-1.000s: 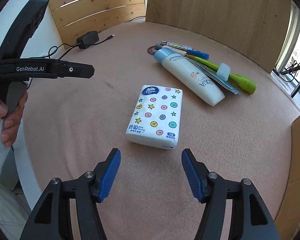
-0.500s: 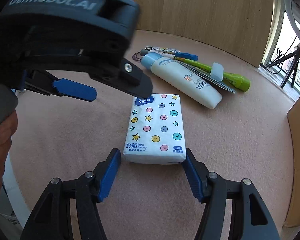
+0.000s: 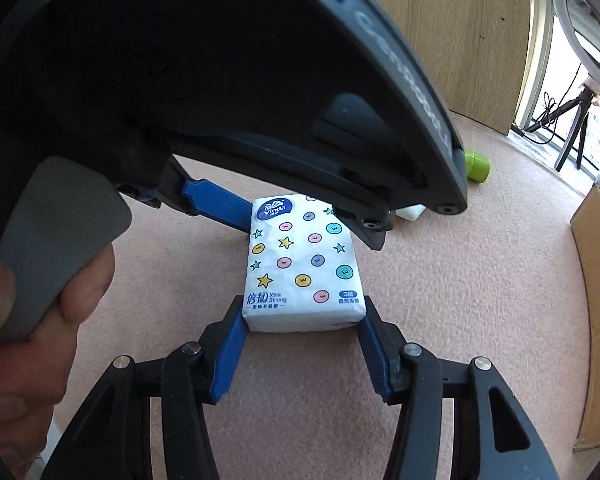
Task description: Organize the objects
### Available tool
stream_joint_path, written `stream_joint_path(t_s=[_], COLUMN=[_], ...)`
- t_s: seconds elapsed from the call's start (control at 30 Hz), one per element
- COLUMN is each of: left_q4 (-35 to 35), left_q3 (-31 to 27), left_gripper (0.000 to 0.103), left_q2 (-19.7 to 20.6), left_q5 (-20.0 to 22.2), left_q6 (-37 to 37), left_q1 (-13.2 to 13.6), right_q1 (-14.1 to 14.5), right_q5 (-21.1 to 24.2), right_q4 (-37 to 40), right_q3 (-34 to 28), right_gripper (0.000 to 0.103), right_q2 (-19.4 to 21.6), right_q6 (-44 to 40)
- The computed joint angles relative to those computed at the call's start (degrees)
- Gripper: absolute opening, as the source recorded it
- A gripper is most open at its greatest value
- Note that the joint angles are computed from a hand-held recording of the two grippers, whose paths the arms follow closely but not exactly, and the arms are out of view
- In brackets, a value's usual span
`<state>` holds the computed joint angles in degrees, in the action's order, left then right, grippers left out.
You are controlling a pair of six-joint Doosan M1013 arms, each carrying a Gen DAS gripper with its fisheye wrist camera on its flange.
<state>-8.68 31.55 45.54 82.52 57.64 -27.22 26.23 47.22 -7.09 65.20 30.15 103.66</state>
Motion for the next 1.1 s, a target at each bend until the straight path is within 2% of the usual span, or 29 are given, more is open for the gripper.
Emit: stream_joint_path(t_s=[0.17, 0.43, 0.67, 0.83, 0.9, 1.1], left_q4=[0.3, 0.2, 2.3, 3.6, 3.6, 4.1], left_q3=[-0.4, 0.1, -3.7, -2.8, -0.5, -0.4], left_gripper=[0.064, 0.063, 0.063, 0.063, 0.063, 0.063], left_q2=[0.1, -0.9, -0.8, -2.6, -4.3, -4.7], left_q5=[0.0, -1.1, -0.5, -1.8, -2.9, -3.9], left_q6=[-0.4, 0.0, 0.8, 1.6, 2.1, 1.8], left_q1=[0.0, 0.3, -0.3, -0.8, -0.7, -1.3], right_q1=[-0.1, 0.2, 0.5, 0.9, 1.2, 1.2], right_q5=[-0.4, -2.0, -4.0, -4.8, -5.1, -5.6], right_q4=[-0.5, -2.6, -5.3, -7.6, -8.6, -10.3], right_q3=[-0.1, 0.0, 1.0, 0.9, 1.2, 1.3], right_gripper=[0.047, 0.046, 0.045, 0.046, 0.046, 0.046], right_q2=[0.1, -0.3, -1.9, -2.9, -3.3, -3.7], right_q6=[0.3, 0.9, 2.8, 5.0, 6.0, 7.1])
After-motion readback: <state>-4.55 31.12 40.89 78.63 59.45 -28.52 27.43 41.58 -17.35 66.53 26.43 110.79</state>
